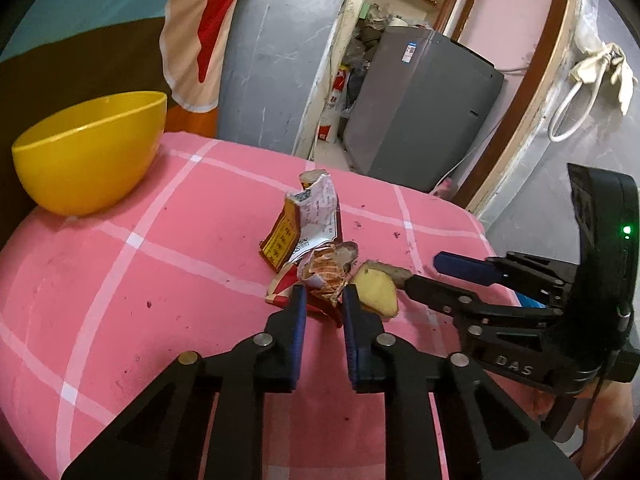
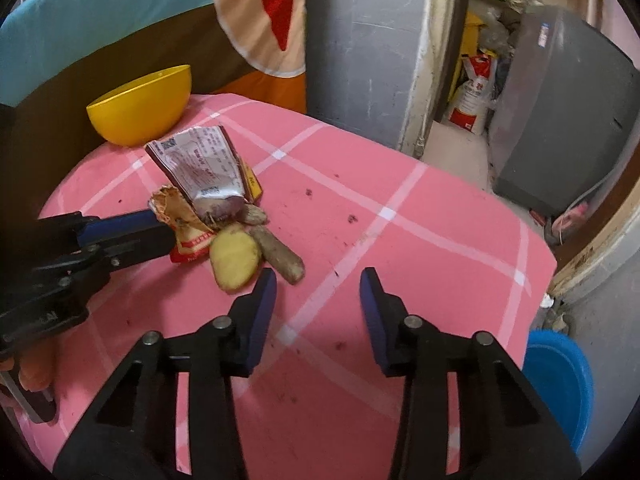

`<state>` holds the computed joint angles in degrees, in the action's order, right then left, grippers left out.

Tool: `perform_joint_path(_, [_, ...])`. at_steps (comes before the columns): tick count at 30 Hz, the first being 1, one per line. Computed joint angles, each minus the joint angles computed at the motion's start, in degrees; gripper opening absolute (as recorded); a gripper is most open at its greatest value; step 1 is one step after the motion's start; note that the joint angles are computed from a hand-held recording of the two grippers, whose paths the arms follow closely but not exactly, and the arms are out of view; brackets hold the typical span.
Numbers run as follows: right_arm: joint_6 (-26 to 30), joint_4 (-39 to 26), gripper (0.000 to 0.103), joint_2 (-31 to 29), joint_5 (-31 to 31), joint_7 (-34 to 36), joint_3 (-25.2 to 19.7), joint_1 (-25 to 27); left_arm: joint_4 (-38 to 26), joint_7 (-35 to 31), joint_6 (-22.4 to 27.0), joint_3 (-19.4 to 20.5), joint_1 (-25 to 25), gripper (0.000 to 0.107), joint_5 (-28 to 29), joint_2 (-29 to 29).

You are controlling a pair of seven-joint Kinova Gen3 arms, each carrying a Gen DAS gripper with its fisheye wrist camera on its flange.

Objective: Collect trash
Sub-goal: 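Grasp the brown wrapper with the left tool while the right tool grasps the brown stick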

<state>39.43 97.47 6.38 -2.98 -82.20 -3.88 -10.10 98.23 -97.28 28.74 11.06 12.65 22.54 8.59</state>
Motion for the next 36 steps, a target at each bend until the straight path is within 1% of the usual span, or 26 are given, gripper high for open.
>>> perform_joint_path(2, [0.9,-1.2,0.045,1.1,-0.5,1.3,-0.2,0.1,0.1,-1.2,0.1,0.2,-0.6,0.011,1.1,0.0])
perform_joint_path(3, [1.6,-1.9,0.042,1.7,-0.7,1.8,-0.4,0.1,0.3,-1.5,0.0,0.3,-0.7,0.010,1.5,-0.1])
perform_joint_path(6, [3.0,-2.9,0.037,2.6,-0.7,3.0,-0.6,-0.2,0.6,-2.5,0.0,0.4,-1.0,0.010,2.6,-0.2])
perform_joint_path(8, [3.4,-3.2,0.033,2.9,-1.0,3.6,-0.7,-0.3,0.6,-2.4,0.0,0.2,-0.9,0.010,2.7,-0.2])
perform_joint_path(10, [3.4,-3.0,0.026,2.8,-1.7,4.4,-0.8,-0.1,0.7,-2.7,-0.1,0.2,-0.9,0.010,3.1,-0.3])
perform_joint_path(14, [3.3,-2.5,0.025,2.4,-3.0,5.4,-0.7,0.3,1.0,-2.1,-0.6,0.0,-0.4,0.009,2.5,-0.5])
perform_joint_path(16, [3.3,-2.2,0.023,2.1,-3.5,5.8,-0.7,0.4,1.3,-0.8,-1.2,-0.2,0.3,0.009,1.2,-0.8])
perform_joint_path(21, [2.1,-0.3,0.023,0.5,-4.2,5.8,-0.5,0.6,2.5,0.0,-2.3,-0.3,1.2,0.009,-1.4,-2.2])
perform_joint_path(26, [0.1,2.9,0.023,-1.7,-4.4,4.9,-0.1,0.9,4.7,-1.1,-3.9,-0.1,1.6,0.009,-1.1,-4.5])
perform_joint_path(29, [-1.5,5.2,0.023,-3.3,-5.9,5.6,0.2,1.5,5.7,-1.3,-4.6,-0.2,2.2,0.009,-1.1,-5.6])
perform_joint_path(31, [-3.7,7.4,0.023,-5.2,-7.2,6.2,0.3,1.8,6.4,-0.8,-5.4,-0.2,2.9,0.009,-1.6,-6.3])
perform_joint_path(33, [-7.1,10.6,0.023,-8.0,-7.5,5.5,0.4,1.7,6.8,-0.6,-6.1,-0.2,3.4,0.009,-1.9,-6.8])
perform_joint_path(36, [-11.2,14.3,0.023,-11.6,-8.1,5.3,1.1,1.3,7.5,-1.2,-7.4,-0.1,4.0,0.009,-1.2,-7.5])
